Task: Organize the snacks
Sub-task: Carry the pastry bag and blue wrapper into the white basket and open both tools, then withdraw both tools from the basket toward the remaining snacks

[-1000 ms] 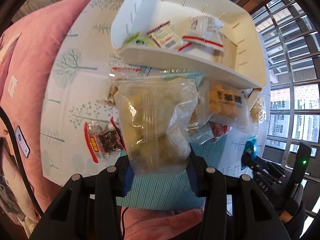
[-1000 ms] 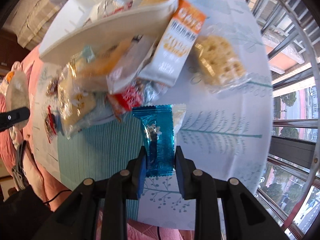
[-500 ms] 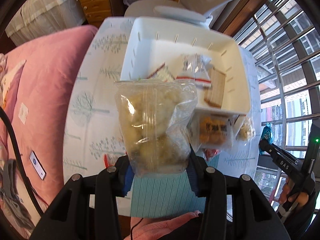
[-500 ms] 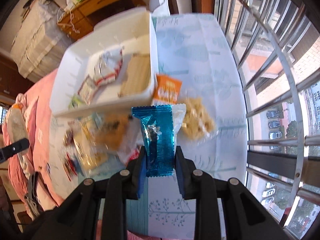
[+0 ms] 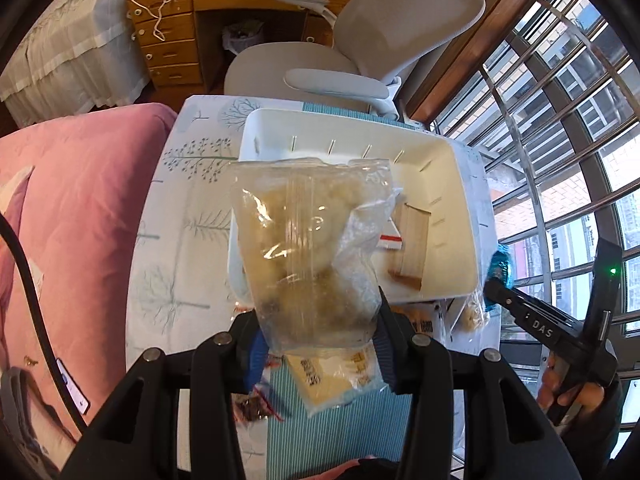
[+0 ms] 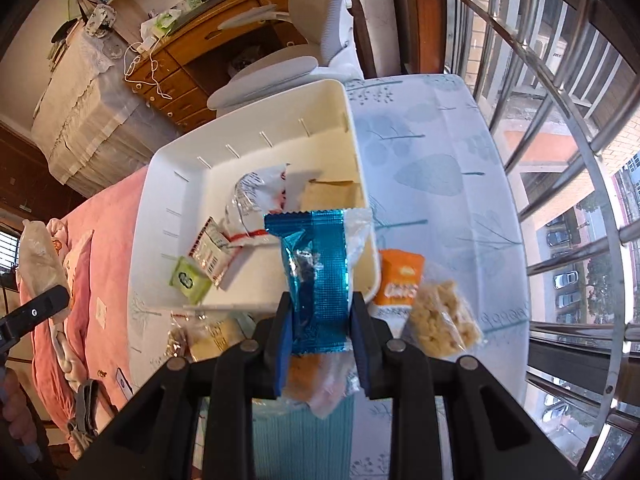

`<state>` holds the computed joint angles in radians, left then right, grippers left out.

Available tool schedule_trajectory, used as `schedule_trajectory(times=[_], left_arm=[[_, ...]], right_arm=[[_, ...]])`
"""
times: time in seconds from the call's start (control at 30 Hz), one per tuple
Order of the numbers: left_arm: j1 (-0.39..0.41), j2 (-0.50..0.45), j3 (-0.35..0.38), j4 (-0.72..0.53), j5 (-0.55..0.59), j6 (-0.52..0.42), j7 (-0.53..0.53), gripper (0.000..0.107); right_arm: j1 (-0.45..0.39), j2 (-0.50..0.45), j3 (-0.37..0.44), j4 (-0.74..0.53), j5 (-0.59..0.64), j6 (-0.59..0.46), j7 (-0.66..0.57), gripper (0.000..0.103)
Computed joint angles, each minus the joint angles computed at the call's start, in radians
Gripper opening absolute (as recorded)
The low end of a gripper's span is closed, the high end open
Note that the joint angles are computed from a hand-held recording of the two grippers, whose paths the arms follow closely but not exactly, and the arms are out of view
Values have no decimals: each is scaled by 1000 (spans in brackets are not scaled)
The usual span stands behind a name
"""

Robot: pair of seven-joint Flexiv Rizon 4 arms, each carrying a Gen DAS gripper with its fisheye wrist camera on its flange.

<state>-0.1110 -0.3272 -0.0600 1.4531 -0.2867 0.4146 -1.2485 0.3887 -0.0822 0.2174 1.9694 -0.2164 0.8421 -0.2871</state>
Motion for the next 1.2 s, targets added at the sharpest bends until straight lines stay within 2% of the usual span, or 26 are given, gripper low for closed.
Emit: schedule_trajectory(times=[0.2, 0.27, 0.3, 0.33, 0.37, 0.43, 0.63, 0.9, 1.03, 1.2], left_arm=[[15, -76, -19, -55, -51, -28, 11, 44], [6, -91, -13, -71, -27, -29, -1, 54], [4, -90, -13, -67, -23, -18, 6, 58], [3, -88, -14, -62, -22, -7, 14, 68], [2, -86, -15, -57, -22, 3, 21, 72], [2, -87, -17, -57, -26, 0, 24, 72], [1, -73, -13, -45, -29, -16, 9, 75], [-6, -2, -1, 43, -24, -16, -16, 79], [-10, 43, 6, 109, -27, -4, -39, 80], [-16, 99, 14, 200, -32, 15, -75, 84]], right_arm=[[7, -52, -19, -18, -53, 69, 43, 28], [7, -62, -22, -20, -56, 81, 52, 28], [6, -67, -20, -24, -44, 84, 46, 30], [4, -69, -19, -25, -36, 86, 41, 32], [4, -69, -19, -25, -31, 92, 39, 38], [3, -66, -21, -17, -31, 99, 47, 43], [-2, -46, -18, 6, -21, 105, 71, 43], [-9, 5, 2, 61, 32, 153, 79, 48], [-10, 36, 17, 94, 87, 175, 68, 49], [-8, 69, 36, 131, 220, 217, 22, 52]])
